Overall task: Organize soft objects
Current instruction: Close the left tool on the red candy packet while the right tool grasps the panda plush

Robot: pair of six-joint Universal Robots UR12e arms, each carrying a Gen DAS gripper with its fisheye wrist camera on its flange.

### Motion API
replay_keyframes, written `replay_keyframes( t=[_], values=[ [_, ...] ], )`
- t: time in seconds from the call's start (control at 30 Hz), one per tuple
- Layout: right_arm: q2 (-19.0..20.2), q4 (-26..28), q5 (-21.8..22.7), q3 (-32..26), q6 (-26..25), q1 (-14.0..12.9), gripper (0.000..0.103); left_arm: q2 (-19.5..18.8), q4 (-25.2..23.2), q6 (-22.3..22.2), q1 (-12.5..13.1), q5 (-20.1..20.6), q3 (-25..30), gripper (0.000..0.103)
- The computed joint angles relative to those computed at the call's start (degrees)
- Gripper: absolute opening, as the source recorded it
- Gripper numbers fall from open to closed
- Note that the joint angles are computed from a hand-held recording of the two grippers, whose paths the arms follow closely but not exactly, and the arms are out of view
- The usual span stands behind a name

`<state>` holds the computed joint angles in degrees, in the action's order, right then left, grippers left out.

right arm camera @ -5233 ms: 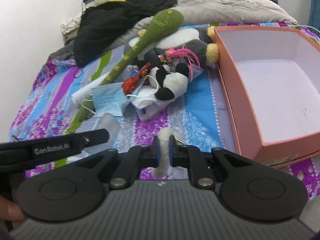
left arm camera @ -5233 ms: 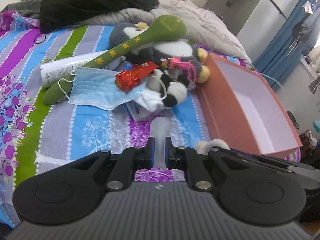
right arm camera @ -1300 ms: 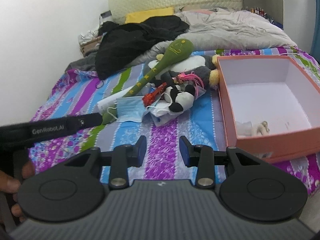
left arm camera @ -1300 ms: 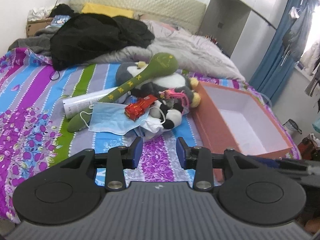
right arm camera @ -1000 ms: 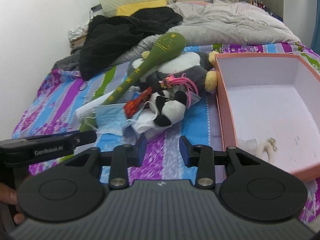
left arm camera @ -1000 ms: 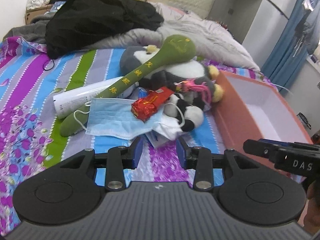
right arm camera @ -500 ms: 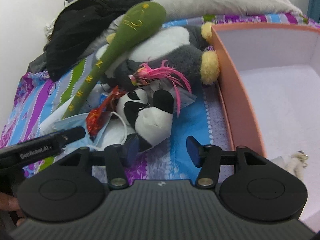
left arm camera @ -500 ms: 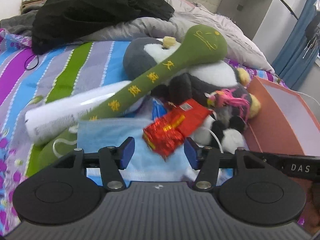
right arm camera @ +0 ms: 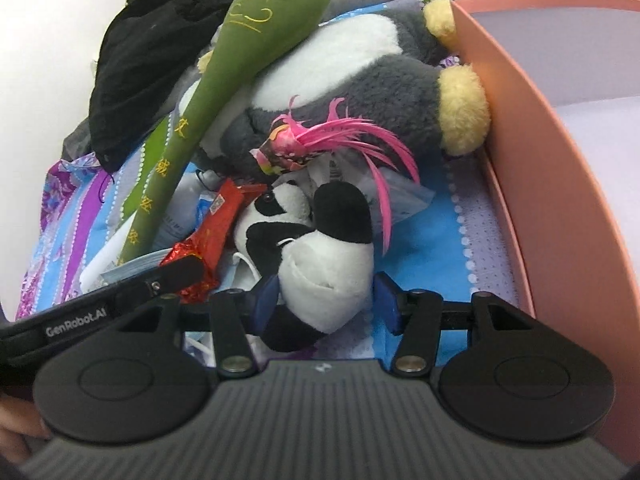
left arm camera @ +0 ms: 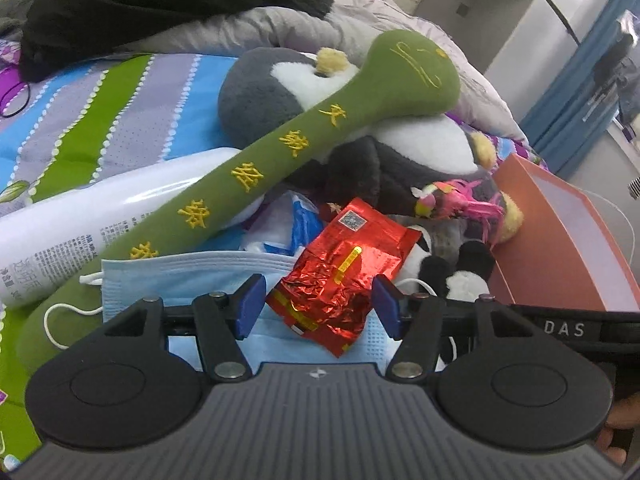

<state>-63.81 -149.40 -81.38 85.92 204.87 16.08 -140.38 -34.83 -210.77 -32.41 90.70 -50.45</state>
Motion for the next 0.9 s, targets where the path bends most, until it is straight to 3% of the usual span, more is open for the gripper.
replay_keyframes(
  t=[0.13, 0.27, 0.8, 0.87, 0.9],
  values=[
    [-0.14, -0.68, -0.07, 0.27, -0.54, 0.01, 0.049, 0.14, -0.68, 1.35, -0.32, 0.87, 0.15, 0.061],
    [-0.69, -1.04, -0.83, 0.66, -1.14, 0.12, 0.047, 0.44, -0.97, 1.61, -0.60, 1.70, 0.04, 0.049],
    [-5.46, -2.57, -5.28, 4.12, -2.09, 1.24, 0.046, 5.13, 0.53, -1.94, -2.53, 6.07, -4.97, 0.043],
    [-6.32, -2.66, -5.92, 4.83, -2.03, 1.42, 0.046, 5.96, 0.31, -2.61, -2.77, 6.18, -5.84, 0.023],
    [-6.82, -2.75, -6.22, 5.29, -1.91, 1.51, 0.046, 6.49, 0.08, -3.47, -2.89, 6.11, -6.43, 0.022]
  ],
)
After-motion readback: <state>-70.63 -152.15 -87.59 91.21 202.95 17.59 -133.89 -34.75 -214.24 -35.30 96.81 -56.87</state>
